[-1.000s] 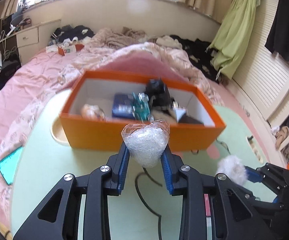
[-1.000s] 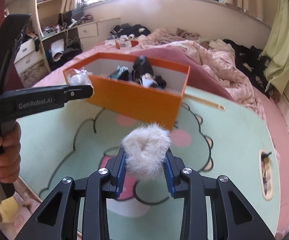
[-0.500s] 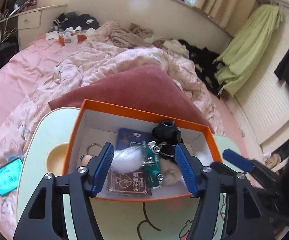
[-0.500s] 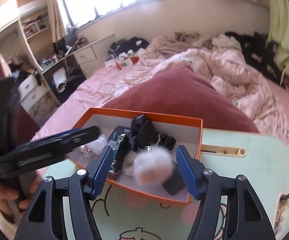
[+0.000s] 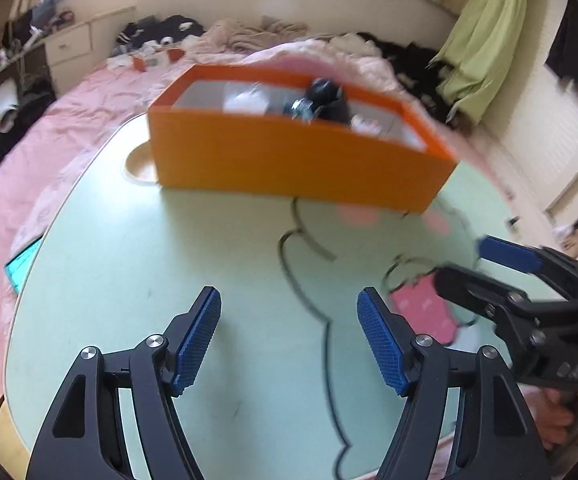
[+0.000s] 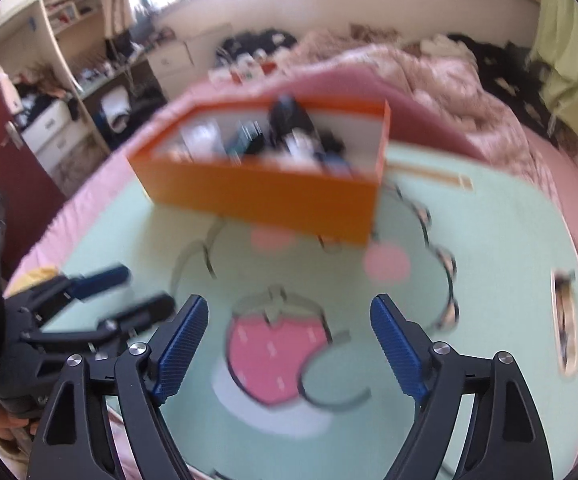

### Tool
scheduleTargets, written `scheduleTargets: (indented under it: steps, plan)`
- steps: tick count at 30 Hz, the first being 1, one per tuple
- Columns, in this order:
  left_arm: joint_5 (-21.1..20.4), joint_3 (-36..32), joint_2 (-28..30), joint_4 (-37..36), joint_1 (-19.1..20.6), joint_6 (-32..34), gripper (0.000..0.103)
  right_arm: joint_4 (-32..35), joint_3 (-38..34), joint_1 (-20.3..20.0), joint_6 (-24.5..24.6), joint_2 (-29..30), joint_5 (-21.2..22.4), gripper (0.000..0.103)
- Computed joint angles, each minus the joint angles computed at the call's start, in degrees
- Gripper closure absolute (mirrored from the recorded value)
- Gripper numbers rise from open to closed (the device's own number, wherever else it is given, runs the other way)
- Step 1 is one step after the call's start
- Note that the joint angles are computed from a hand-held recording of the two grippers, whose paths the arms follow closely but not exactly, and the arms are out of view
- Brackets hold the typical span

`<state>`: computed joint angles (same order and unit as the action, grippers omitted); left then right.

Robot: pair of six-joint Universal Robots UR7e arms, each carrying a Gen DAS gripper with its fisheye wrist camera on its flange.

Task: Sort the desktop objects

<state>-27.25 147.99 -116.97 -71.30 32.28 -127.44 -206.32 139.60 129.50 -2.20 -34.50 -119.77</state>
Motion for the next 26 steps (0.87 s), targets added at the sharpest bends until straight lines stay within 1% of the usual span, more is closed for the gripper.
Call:
scheduleTargets:
  steps: [1, 2, 3, 4, 5, 6, 7, 9, 11, 16, 22, 26]
  plan:
    - [-0.1, -1.0, 2.8, 3.6, -0.1, -4.2, 0.03, 0.2, 0.1, -0.3, 0.3, 0.4, -0.8, 0.02]
    - [-1.0, -2.0, 5.8, 5.9, 0.4, -7.6, 0.025, 0.9, 0.3, -0.5, 0.9, 0.6, -1.8, 0.02]
    - [-1.7, -2.6, 8.1, 7.1, 0.7, -9.6, 0.017, 1.4, 0.4, -0.7, 1.6, 0.7, -2.8, 0.019]
    - [-2.2, -2.8, 9.6, 7.5, 1.0, -10.4, 0.013, 2.7, 0.3, -1.0, 2.6, 0.7, -3.9, 0.016]
    - [-2.4, -3.0, 11.5, 7.9, 1.4, -10.6, 0.005, 3.7, 0.3, -1.2, 3.1, 0.7, -4.5, 0.007]
    - [-2.2, -2.8, 12.2, 8.0, 1.3, -10.9, 0.0, 4.0, 0.0, -0.9, 2.7, 1.2, -6.0, 0.004]
    - [-2.0, -2.4, 11.7, 8.9, 0.9, -12.3, 0.0, 4.0, -0.1, -0.7, 2.4, 1.8, -7.4, 0.0]
    - [-2.2, -2.1, 11.3, 9.5, 0.6, -12.8, 0.0, 0.9, 0.4, -0.7, 0.6, 2.9, -7.5, 0.0]
    - [-2.1, -2.1, 11.1, 9.6, 0.6, -12.6, 0.0, -0.8, 1.0, -0.9, 0.2, 3.3, -7.3, 0.0]
    - [-0.4, -2.3, 11.4, 8.3, 1.8, -10.8, 0.0, -1.3, 1.1, -1.1, -0.4, 3.1, -7.2, 0.0]
    - [0.3, -2.1, 11.4, 8.1, 1.8, -10.5, 0.0, -1.4, 1.2, -1.1, -0.4, 3.1, -7.2, 0.0]
    - [0.4, -2.0, 12.0, 8.5, 1.5, -11.4, 0.0, -1.4, 1.2, -1.1, -0.5, 3.1, -7.2, 0.0]
